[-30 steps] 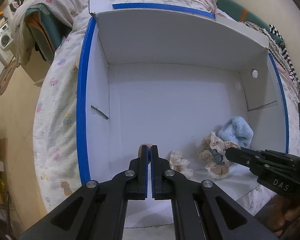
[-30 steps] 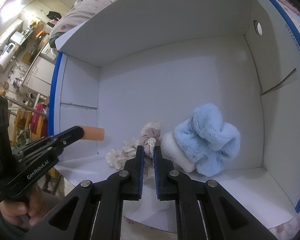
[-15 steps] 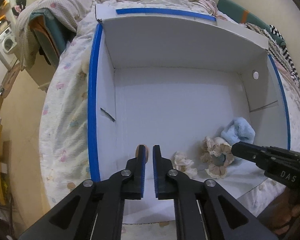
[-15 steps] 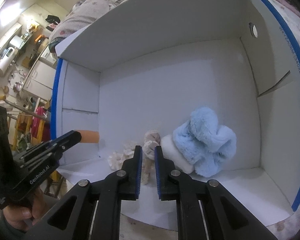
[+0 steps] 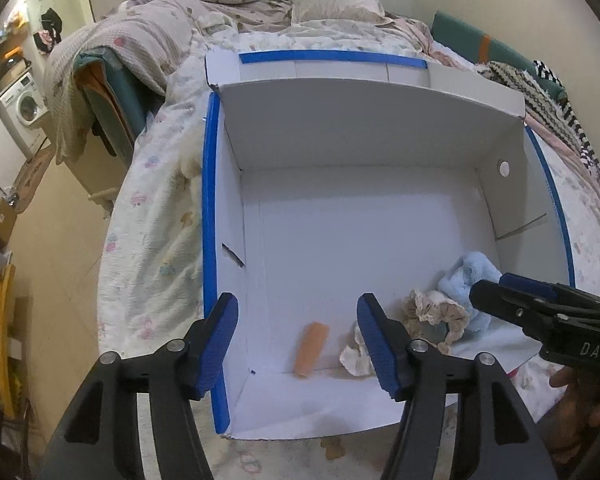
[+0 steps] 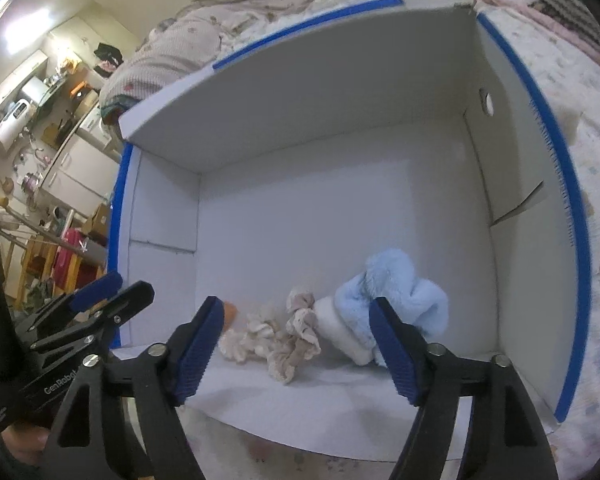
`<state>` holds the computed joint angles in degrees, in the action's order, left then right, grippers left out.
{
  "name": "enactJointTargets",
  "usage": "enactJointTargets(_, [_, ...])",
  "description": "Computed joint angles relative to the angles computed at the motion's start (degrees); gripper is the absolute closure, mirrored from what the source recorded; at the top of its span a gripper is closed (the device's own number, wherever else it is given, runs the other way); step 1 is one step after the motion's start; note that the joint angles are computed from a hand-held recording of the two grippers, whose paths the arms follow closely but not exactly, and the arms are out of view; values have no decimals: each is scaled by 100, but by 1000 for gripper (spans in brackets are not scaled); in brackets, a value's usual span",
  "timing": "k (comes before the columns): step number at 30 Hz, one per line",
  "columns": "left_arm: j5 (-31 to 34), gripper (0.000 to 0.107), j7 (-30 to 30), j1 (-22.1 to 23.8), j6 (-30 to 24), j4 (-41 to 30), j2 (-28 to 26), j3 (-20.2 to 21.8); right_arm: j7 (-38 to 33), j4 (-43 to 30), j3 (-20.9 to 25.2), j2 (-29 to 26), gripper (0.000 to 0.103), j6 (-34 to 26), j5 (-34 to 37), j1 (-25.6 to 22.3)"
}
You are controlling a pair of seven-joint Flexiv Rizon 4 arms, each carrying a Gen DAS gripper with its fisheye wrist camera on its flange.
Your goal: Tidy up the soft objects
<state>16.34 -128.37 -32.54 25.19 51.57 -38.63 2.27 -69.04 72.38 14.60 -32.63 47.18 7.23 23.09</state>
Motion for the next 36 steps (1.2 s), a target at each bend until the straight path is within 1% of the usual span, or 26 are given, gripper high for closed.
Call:
enactJointTargets(2, [4,48,-36,0,45,51,36,3,-38,15,21,26,23,73,28,-7])
enactJointTargets(4, [34,48,-79,-12,62,86,71,19,-47,76,14,70,17,161,18,8])
enactJointTargets(6, [66,48,-103,-24,105,131,112,20,-42,128,-1,100,5,231,-16,26])
enactJointTargets(8, [121,48,-113,-46,128,174,158,30,-66,140,7,120,2,189,-40,22])
enactJointTargets(12, [275,48,-290,-97,270,368,335,73,26,343,-61,258,1,435,-150,64])
enactJointTargets(16, [375,47,-343,-106,380,505,455,45,145,556,-107,399,1,710,-266,78])
enactJointTargets(20, [507,47,-503,-182,281,587,554,58,249,739,-109,530,1,791,-354,65])
enactJointTargets(24, [554,47,-646,-187,394,857,736,5,304,970,-79,679,1,857,-406,49])
enactJointTargets(27, [652,46,-754,-224,349,1017,859,-7,360,1148,-64,786,1,927,-411,38])
enactJointTargets(33, [694,46,-1053,-176,429,1472,1135,-93,502,1489,-79,998,1,1113,-511,56])
enactJointTargets(36, [693,46,-1163,-143,382,1674,1257,-148,596,1687,-75,1118,1,1169,-528,44])
